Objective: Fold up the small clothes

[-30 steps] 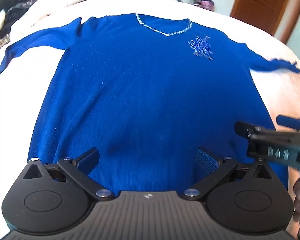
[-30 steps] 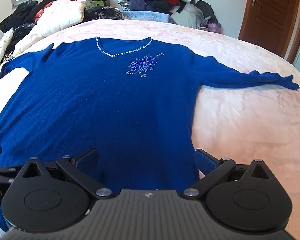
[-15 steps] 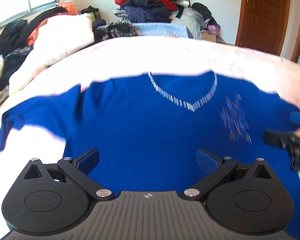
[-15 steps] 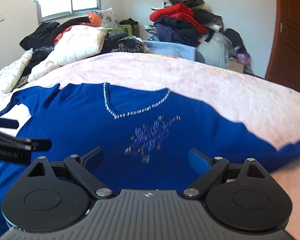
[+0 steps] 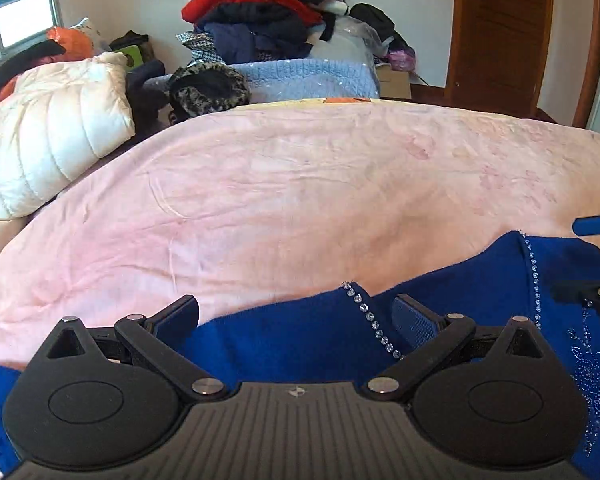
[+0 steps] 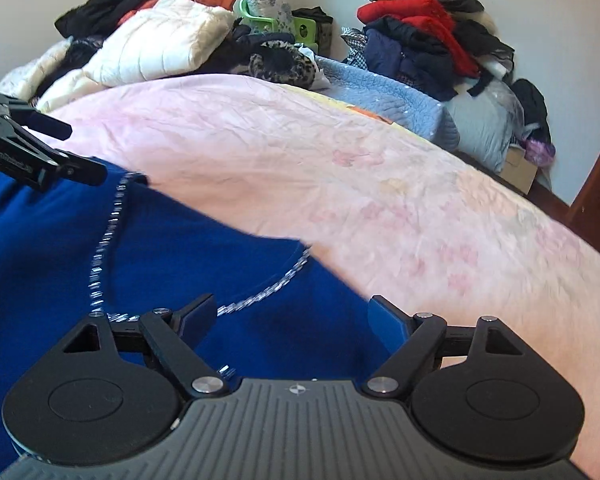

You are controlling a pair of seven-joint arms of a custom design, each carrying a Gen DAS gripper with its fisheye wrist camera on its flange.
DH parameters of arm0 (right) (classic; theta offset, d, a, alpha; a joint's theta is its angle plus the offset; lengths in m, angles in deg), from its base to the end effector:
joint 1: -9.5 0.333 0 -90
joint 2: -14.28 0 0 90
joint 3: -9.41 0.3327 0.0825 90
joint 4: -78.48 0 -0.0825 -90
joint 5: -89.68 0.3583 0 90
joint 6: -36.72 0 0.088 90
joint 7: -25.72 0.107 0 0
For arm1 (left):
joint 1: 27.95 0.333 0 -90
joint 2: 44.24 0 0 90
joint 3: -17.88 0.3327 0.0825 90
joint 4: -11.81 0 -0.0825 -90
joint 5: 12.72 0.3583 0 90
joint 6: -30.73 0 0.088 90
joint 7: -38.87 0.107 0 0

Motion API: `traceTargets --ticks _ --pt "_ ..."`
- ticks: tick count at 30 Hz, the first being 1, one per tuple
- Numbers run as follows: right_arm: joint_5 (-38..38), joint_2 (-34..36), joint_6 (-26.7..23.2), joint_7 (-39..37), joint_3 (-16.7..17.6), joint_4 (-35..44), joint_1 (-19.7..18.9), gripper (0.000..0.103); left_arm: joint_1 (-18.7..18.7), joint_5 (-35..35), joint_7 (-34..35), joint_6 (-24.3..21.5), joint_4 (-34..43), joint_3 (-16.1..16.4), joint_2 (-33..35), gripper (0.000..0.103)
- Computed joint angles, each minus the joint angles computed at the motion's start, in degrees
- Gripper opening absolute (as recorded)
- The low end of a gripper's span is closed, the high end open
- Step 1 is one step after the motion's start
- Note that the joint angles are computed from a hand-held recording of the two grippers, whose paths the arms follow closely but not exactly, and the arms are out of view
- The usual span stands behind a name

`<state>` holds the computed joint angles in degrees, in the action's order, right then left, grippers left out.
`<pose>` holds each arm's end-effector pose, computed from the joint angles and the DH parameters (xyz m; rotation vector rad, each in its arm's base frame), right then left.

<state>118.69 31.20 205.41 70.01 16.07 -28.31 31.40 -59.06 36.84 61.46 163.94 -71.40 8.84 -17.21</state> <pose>0.5921 0.2770 0.4768 -2.2182 0.8746 -0.5326 0.5688 -0.4316 0.4892 -1.7688 1.7181 -0.6273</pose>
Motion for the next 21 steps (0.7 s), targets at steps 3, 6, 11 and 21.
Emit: traceTargets --ticks 3,6,11,21 --pt "-1.24 4.50 -3.59 1.24 -1.01 6.27 0.04 0.084 0.22 -1.77 3.40 -1.56 3.38 -0.22 3.28 0.103" --pt "-2.97 8.11 -6.74 4.09 -1.98 11.35 0.62 0.084 -1.13 -2.40 6.84 -4.70 8.01 0.46 6.81 0.103" --pt "-4.09 10.78 -11.72 3.40 -0.67 15.94 -0.46 0.036 -2.72 -2.32 6.23 -6.45 10.66 2.16 8.75 0.099" --pt "9.63 8.68 -8.50 0.51 4.52 14.57 -5.22 0.007 -5.46 -0.25 4.23 -8.45 13.22 4.71 8.60 0.003"
